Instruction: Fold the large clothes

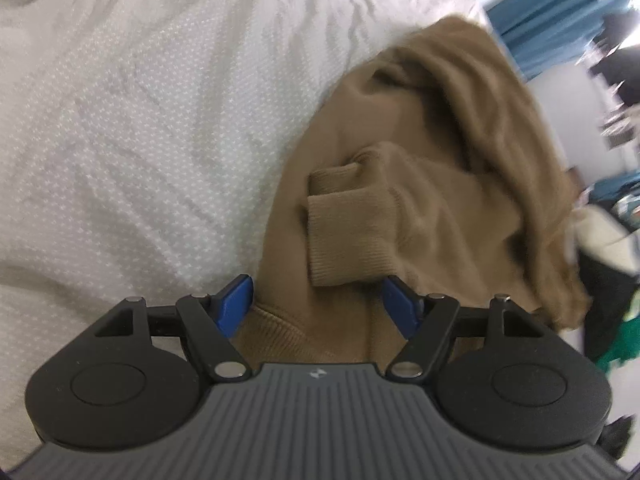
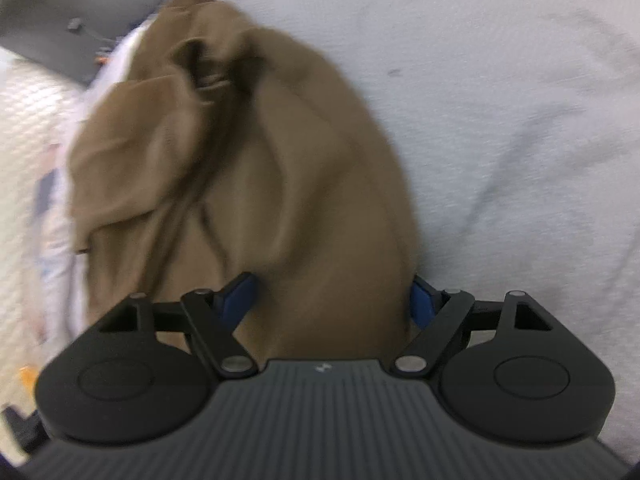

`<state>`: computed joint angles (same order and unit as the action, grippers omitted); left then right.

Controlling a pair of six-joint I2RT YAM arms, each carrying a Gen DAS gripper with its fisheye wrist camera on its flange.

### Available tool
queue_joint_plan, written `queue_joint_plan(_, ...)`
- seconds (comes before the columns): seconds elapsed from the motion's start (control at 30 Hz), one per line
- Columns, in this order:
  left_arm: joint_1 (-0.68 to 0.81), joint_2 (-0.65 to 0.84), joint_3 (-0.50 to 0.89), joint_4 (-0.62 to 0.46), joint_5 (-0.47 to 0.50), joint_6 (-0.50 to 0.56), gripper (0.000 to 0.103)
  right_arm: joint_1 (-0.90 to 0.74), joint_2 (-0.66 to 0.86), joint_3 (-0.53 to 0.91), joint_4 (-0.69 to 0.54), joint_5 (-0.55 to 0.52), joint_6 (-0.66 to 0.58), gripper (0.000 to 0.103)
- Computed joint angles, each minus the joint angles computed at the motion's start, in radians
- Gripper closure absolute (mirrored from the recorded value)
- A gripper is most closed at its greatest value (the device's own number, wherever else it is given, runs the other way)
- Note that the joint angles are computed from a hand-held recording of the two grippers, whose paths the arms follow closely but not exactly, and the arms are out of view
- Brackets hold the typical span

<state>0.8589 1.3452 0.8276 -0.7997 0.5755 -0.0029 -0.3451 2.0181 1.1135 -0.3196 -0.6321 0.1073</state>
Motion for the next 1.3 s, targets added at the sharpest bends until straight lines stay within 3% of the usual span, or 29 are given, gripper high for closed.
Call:
queue_joint_plan(0.1, 0.068, -0.015, -0.002, -0.029, 0.110, 0.044, 0.028, -0.017, -0.051, -0.062, 0.038, -0.130, -0.060, 0.022)
queue_joint_plan(0.17, 0.092, -0.018, 0.001, -0.057, 0.162, 0.080, 0.028, -0.039, -0.052, -0.073, 0.010, -0.276, -0.112, 0.022)
queue_joint_plan(0.27, 0.059, -0.026, 0.003, -0.051, 0.107, 0.044, 0.028, -0.046, -0.079, -0.099, -0.033, -0.363, -0.205, 0.022)
queue_joint_plan(0.43, -0.066, 0.006, 0.024, -0.039, -0.082, -0.037, 0.028, -0.020, -0.095, -0.106, -0.030, -0.255, -0.181, 0.022)
queue_joint_plan(0.63, -0.130, 0.067, 0.059, -0.099, -0.140, -0.042, 0.028, 0.062, -0.092, -0.098, -0.032, 0.034, -0.114, 0.030)
queue_joint_plan(0.73, -0.165, 0.073, 0.065, -0.093, -0.154, -0.069, 0.029, 0.090, -0.070, -0.088, -0.026, 0.101, -0.103, 0.033)
queue_joint_plan(0.77, -0.171, 0.074, 0.069, -0.095, -0.158, -0.075, 0.033, 0.108, -0.068, -0.085, -0.023, 0.115, -0.102, 0.033)
queue_joint_plan(0.83, -0.181, 0.060, 0.054, -0.085, -0.154, -0.105, 0.059, 0.121, -0.081, -0.095, -0.011, 0.117, -0.104, 0.036)
queue_joint_plan(0.9, -0.161, 0.032, 0.051, -0.097, -0.133, -0.107, 0.077, 0.104, -0.099, -0.122, 0.032, 0.048, -0.083, 0.068)
queue_joint_plan(0.97, -0.117, -0.006, 0.046, -0.108, -0.087, -0.097, 0.085, 0.078, -0.131, -0.148, 0.053, -0.005, -0.086, 0.086)
queue_joint_plan(1.13, 0.059, -0.087, 0.082, -0.206, 0.162, 0.003, 0.093, -0.012, -0.198, -0.181, 0.075, -0.202, -0.101, 0.090)
queue_joint_plan(1.3, 0.141, -0.146, 0.190, -0.321, 0.298, 0.027, 0.094, -0.069, -0.207, -0.128, 0.086, -0.373, -0.090, 0.090)
